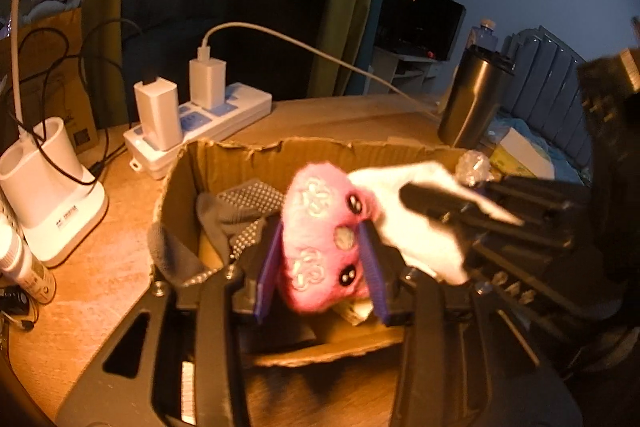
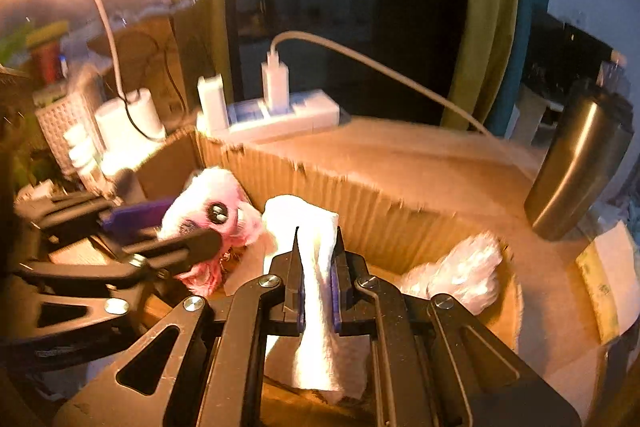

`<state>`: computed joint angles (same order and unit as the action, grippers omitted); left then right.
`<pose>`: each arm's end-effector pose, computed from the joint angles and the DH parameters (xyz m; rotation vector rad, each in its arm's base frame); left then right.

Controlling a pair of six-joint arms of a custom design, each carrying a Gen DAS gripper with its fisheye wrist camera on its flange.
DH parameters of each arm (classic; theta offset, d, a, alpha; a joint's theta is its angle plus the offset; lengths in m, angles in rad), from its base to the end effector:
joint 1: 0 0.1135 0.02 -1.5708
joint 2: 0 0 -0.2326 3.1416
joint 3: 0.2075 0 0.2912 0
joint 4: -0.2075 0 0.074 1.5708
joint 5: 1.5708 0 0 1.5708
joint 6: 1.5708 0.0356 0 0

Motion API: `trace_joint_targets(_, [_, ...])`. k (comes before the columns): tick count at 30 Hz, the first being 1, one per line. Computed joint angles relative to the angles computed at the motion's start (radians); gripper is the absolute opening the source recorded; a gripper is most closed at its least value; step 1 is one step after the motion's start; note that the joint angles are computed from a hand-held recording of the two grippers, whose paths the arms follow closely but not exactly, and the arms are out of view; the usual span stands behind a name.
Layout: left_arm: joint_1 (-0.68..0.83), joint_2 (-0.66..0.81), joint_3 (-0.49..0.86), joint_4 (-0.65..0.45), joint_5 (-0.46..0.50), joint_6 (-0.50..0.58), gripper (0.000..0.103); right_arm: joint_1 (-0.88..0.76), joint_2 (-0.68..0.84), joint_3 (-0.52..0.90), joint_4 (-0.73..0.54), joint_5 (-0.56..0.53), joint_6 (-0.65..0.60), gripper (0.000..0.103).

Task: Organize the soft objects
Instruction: 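Carry the pink plush and paper towels over the cardboard box with both grippers, then open both grippers to drop the plush and towels into the box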

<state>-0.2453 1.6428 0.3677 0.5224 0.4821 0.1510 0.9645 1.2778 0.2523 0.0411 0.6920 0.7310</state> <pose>0.2426 -0.0777 0.0182 0.6871 2.1875 -0.6065 0.1372 0.1580 0.0392 -0.0189 2.2671 -0.0274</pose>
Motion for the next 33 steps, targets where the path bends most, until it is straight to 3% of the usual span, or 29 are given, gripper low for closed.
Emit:
trace_joint_targets(4, [0.002, -0.011, -0.005, -0.006, -0.002, 0.003, 0.048, -0.014, 0.041, 0.009, 0.011, -0.04, 0.003, 0.01])
trace_joint_targets(8, [0.006, -0.041, -0.022, -0.004, -0.005, -0.005, 0.05, -0.01, 0.022, 0.0, 0.002, -0.052, 0.014, 0.029])
trace_joint_targets(18, [0.038, -0.238, -0.108, -0.064, 0.018, 0.0, 0.05, 0.069, -0.214, -0.055, -0.201, 0.029, 0.099, 0.043])
trace_joint_targets(20, [0.046, -0.296, -0.132, -0.086, 0.024, 0.005, 0.05, 0.103, -0.263, -0.056, -0.272, 0.06, 0.139, 0.047])
trace_joint_targets(26, [0.085, -0.532, -0.223, -0.207, 0.052, 0.016, 0.05, 0.22, -0.342, -0.034, -0.458, 0.148, 0.274, 0.049])
trace_joint_targets(33, [0.13, -0.913, -0.337, -0.457, 0.097, 0.038, 0.05, 0.368, -0.322, 0.035, -0.684, 0.236, 0.499, 0.05])
